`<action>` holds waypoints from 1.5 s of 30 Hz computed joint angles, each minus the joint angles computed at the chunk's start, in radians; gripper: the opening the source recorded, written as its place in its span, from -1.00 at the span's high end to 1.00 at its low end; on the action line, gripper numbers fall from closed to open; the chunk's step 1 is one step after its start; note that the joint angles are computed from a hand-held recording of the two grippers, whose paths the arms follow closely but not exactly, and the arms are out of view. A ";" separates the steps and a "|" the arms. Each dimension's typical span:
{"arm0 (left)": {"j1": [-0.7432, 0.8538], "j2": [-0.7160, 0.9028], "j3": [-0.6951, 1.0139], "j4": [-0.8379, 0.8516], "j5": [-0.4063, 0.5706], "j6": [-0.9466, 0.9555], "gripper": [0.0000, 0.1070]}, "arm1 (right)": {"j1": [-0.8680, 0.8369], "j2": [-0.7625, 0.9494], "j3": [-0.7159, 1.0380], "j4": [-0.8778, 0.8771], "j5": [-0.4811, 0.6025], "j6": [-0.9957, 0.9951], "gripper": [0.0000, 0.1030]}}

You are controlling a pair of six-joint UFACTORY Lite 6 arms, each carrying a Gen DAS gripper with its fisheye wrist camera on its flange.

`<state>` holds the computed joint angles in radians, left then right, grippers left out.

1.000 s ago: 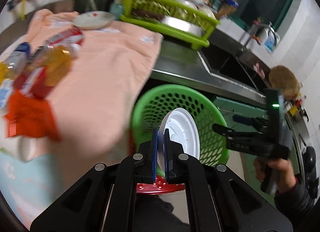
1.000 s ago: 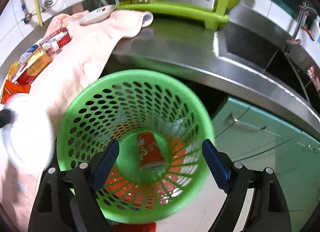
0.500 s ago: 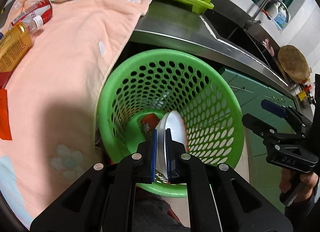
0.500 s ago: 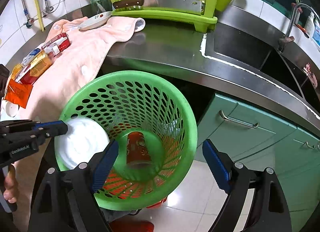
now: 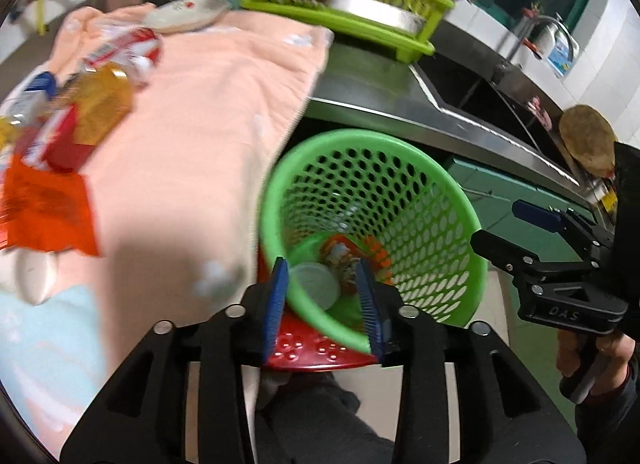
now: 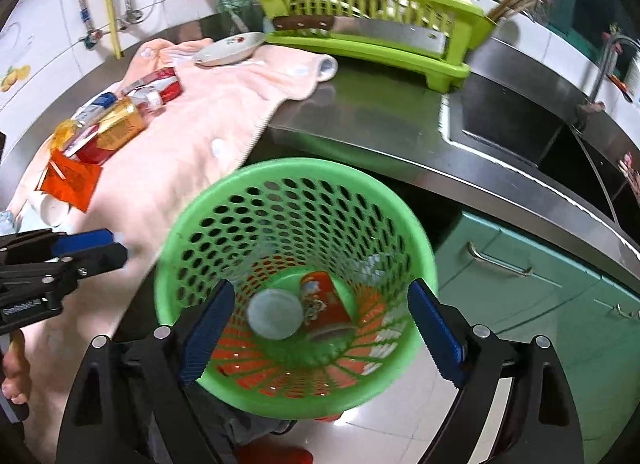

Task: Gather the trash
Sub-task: 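Grasp the crumpled paper with the left gripper while the right gripper grasps the orange wrapper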

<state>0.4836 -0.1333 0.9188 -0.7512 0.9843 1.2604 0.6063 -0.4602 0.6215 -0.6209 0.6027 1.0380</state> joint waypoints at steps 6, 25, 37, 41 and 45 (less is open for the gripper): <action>0.228 0.025 0.088 -0.013 0.090 0.105 0.11 | 0.109 0.125 0.114 -0.027 -0.009 0.070 -0.66; 0.699 0.533 0.721 -0.051 0.239 0.138 0.07 | 0.321 0.795 0.806 0.022 -0.085 -0.099 -0.67; 0.797 0.857 1.146 -0.020 0.201 0.009 -0.29 | 0.354 1.165 1.245 0.096 -0.068 -0.362 -0.62; 0.809 0.977 1.319 0.013 0.209 -0.052 -0.29 | 0.358 1.291 1.419 0.124 -0.017 -0.468 -0.58; 0.817 1.108 1.511 0.049 0.241 -0.120 -0.29 | 0.360 1.416 1.597 0.128 0.054 -0.536 -0.50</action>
<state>1.3007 0.9743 2.4296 -0.7019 1.2251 1.1401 0.9668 0.9556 2.2185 -0.4931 0.6571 0.5018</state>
